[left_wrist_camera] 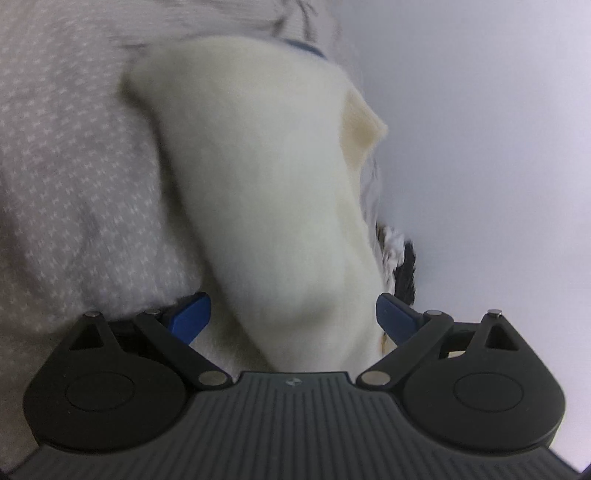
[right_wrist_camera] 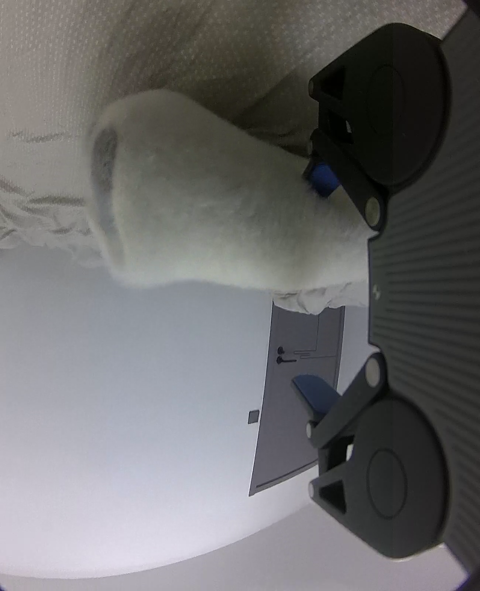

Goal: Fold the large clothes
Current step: 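Grasp the sweater's folded end with both grippers, then lift the held end with both grippers and fold it over the body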

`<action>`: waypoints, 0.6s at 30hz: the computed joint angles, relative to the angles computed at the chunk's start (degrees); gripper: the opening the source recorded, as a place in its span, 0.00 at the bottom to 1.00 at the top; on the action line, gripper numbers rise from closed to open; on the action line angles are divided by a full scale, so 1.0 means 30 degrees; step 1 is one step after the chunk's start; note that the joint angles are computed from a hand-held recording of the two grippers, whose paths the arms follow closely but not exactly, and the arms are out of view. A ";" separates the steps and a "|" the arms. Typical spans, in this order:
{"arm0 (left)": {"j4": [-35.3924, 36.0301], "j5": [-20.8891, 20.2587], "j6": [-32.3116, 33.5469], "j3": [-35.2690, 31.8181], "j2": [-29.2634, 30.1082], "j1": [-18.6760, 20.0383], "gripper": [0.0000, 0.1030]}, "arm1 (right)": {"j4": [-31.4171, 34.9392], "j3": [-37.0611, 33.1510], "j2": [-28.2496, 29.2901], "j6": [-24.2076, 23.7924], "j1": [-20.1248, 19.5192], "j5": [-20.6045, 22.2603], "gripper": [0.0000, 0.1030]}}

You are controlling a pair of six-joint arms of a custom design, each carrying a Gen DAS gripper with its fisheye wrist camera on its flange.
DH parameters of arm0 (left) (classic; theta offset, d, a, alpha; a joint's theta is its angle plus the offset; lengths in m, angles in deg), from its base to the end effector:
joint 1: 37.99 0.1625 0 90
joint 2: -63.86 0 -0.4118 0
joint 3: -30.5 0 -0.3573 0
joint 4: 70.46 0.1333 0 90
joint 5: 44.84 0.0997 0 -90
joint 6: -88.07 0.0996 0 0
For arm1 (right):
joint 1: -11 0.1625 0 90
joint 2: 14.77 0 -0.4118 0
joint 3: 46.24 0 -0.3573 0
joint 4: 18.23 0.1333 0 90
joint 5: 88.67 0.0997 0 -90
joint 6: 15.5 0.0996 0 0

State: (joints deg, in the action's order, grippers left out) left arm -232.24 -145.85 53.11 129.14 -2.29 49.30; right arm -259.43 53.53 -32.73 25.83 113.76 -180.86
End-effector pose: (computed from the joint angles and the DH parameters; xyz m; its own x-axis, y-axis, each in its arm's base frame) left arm 0.0855 -0.6117 0.3347 -0.8198 -0.3059 0.4840 -0.5286 0.7294 -0.4343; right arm 0.2524 -0.5282 -0.0059 -0.7891 0.0872 -0.6080 0.5905 0.3805 -0.7117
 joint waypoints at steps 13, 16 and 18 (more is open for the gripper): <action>-0.0908 0.5064 0.2440 -0.0580 0.0678 -0.1387 0.54 | 0.3174 0.0090 -0.0166 0.0570 0.0627 -0.4669 0.60; -0.0978 0.5699 0.3155 -0.0569 0.0642 -0.1700 0.43 | 0.4004 0.0044 -0.0326 0.0584 0.0803 -0.5564 0.54; -0.1209 0.5861 0.3796 -0.0492 0.0577 -0.1766 0.36 | 0.4396 -0.0134 -0.0353 -0.0074 0.1075 -0.6154 0.49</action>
State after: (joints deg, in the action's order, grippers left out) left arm -235.86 -128.26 64.50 127.67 -0.56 44.00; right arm -246.24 53.13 -33.78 25.60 116.98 -199.32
